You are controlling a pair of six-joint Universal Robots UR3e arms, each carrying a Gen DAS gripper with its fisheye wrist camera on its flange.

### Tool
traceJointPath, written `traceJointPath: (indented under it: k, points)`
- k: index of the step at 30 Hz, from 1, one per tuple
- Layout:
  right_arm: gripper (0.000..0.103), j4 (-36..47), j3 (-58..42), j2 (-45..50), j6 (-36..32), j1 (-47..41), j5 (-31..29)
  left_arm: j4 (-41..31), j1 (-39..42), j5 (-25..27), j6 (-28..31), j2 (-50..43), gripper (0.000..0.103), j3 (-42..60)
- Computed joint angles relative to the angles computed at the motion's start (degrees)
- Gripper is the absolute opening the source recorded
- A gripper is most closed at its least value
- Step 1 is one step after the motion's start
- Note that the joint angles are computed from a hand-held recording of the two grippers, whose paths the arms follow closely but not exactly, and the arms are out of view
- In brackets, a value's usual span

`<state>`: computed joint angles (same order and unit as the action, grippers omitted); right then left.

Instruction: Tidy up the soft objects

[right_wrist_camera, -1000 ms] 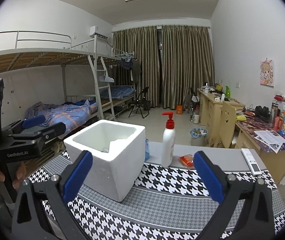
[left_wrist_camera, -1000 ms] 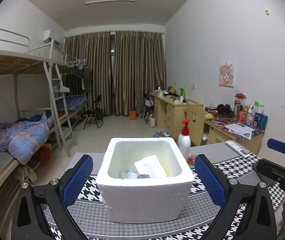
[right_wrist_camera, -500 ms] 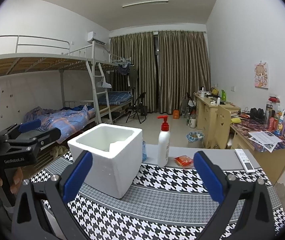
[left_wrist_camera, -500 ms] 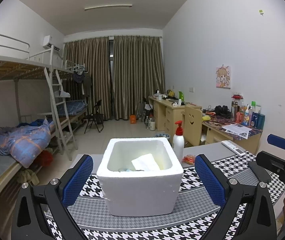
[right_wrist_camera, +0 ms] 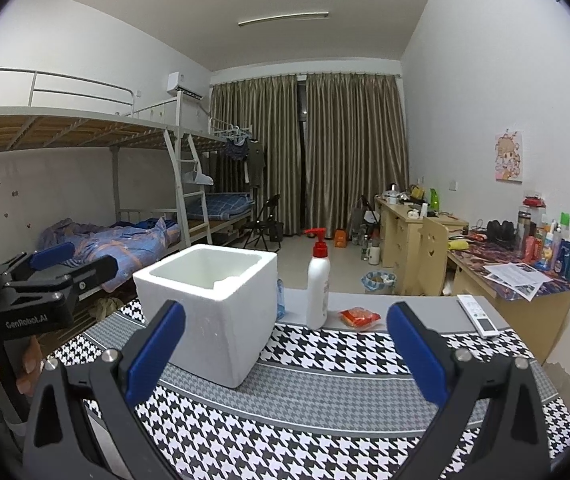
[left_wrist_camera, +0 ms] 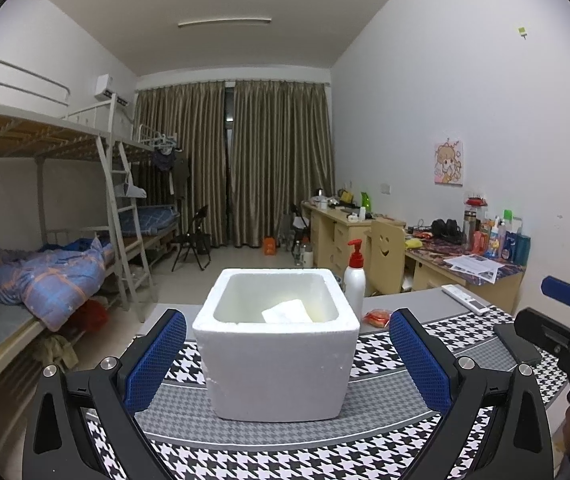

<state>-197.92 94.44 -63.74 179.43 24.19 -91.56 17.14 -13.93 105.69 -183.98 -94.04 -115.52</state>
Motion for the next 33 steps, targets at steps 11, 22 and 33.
traceJointPath:
  k: [11,22,33]
  points:
    - [0.102,-6.8,4.3,1.9,2.1,0.5,-2.8,7.2,-1.4,1.1,0.6,-0.9,0.102,-5.3]
    - [0.102,-8.1,5.8,2.7,3.6,1.1,-4.7,9.6,-2.7,3.1,0.6,-3.8,0.102,-5.6]
    - [0.102,-9.3,7.2,2.7,4.0,1.1,-5.3,10.1,-2.4,2.2,0.4,-4.2,0.102,-6.7]
